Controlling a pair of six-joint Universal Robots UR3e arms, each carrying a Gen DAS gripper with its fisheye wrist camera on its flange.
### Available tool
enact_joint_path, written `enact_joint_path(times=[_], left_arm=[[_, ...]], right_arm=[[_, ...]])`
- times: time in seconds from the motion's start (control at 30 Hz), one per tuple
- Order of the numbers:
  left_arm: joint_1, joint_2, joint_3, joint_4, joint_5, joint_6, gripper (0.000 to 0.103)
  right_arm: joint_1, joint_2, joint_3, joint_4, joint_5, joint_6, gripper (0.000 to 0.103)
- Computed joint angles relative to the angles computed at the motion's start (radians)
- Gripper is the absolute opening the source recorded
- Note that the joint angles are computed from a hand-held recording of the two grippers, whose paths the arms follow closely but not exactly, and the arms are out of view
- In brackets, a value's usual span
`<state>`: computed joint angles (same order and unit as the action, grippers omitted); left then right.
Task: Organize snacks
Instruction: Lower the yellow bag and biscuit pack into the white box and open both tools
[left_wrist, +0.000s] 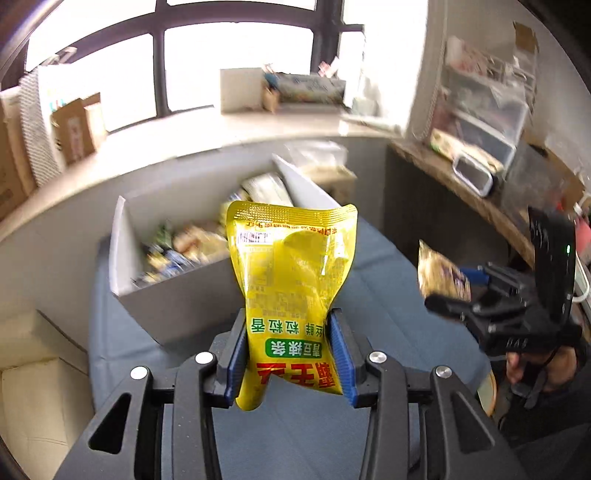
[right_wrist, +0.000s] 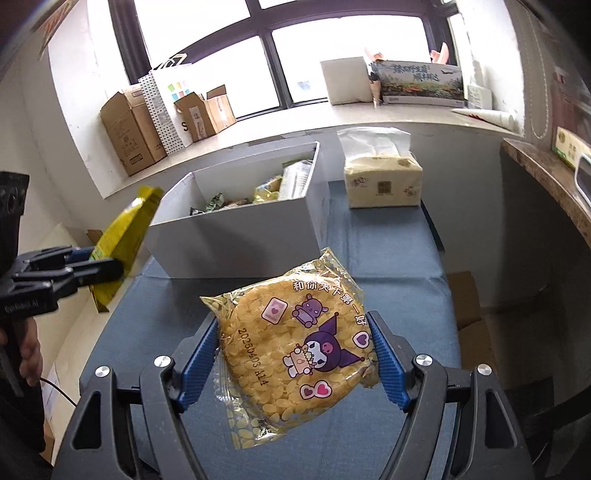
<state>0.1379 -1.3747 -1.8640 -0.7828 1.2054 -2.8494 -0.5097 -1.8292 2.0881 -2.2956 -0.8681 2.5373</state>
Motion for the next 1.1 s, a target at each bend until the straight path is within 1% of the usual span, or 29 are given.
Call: enact_joint_path(times=[0.03,0.07,0.17,0.27,0.33,0.47,0.53,0.6,0.7,0.73,0.8,0.83,0.87,0.9,0.93,0.97,1.0,1.03,1.07,1.1], left_arm=[[0.039,0.006,0.024,-0.019,-0.012,0.011,0.046],[0.055,-0.014,0.055,-0.014,0.002,0.004,0.046],[0.087,-0.118,0.169,0.007,0.026,-0.021,0.046],[0.104,-0.237,0.287,0.012,0.032,-0.055,0.046],[0.107,-0.327,0.371,0.019,0.037,-0.077,0.046],[0.095,-0.503,0.564,-0.030,0.064,-0.134,0.046],[0.097,-0.576,0.643,-0.058,0.053,-0.156,0.046],[0.086,-0.624,0.689,-0.061,0.064,-0.166,0.046],[0.060,-0.707,0.775,-0.081,0.112,-0.178,0.049],[0.053,-0.733,0.801,-0.090,0.132,-0.187,0.050],[0.051,-0.766,0.835,-0.116,0.133,-0.190,0.050],[0.052,-0.773,0.835,-0.111,0.129,-0.187,0.055],[0.050,-0.780,0.838,-0.108,0.132,-0.184,0.071],[0.049,-0.785,0.839,-0.104,0.132,-0.179,0.081],[0.049,-0.784,0.832,-0.093,0.135,-0.182,0.094],[0.050,-0.779,0.825,-0.091,0.141,-0.187,0.098],[0.056,-0.769,0.814,-0.093,0.128,-0.183,0.098],[0.063,-0.754,0.793,-0.080,0.116,-0.179,0.100],[0.065,-0.740,0.772,-0.062,0.120,-0.177,0.103],[0.068,-0.730,0.759,-0.052,0.121,-0.170,0.103]], right_arm=[[0.036,0.028,-0.030,-0.027,-0.010,0.023,0.080],[0.072,0.056,-0.060,-0.056,-0.018,0.044,0.080],[0.180,0.159,-0.181,-0.123,-0.047,0.099,0.080],[0.283,0.282,-0.339,-0.155,-0.087,0.148,0.080],[0.343,0.375,-0.464,-0.150,-0.116,0.176,0.080],[0.437,0.567,-0.732,-0.099,-0.179,0.227,0.080],[0.466,0.671,-0.883,-0.055,-0.199,0.258,0.080],[0.484,0.773,-1.037,-0.001,-0.211,0.300,0.080],[0.490,0.914,-1.248,0.083,-0.211,0.344,0.080],[0.496,0.954,-1.306,0.105,-0.232,0.351,0.080],[0.496,1.016,-1.398,0.158,-0.242,0.364,0.080],[0.494,1.034,-1.421,0.170,-0.242,0.372,0.080],[0.491,1.048,-1.437,0.181,-0.237,0.372,0.080],[0.488,1.063,-1.461,0.202,-0.222,0.365,0.083],[0.485,1.079,-1.486,0.227,-0.207,0.354,0.084],[0.486,1.092,-1.507,0.247,-0.208,0.346,0.088],[0.490,1.087,-1.489,0.230,-0.225,0.348,0.093],[0.492,1.071,-1.448,0.193,-0.243,0.353,0.097],[0.491,1.057,-1.416,0.169,-0.250,0.357,0.101],[0.488,1.047,-1.393,0.161,-0.251,0.356,0.103]])
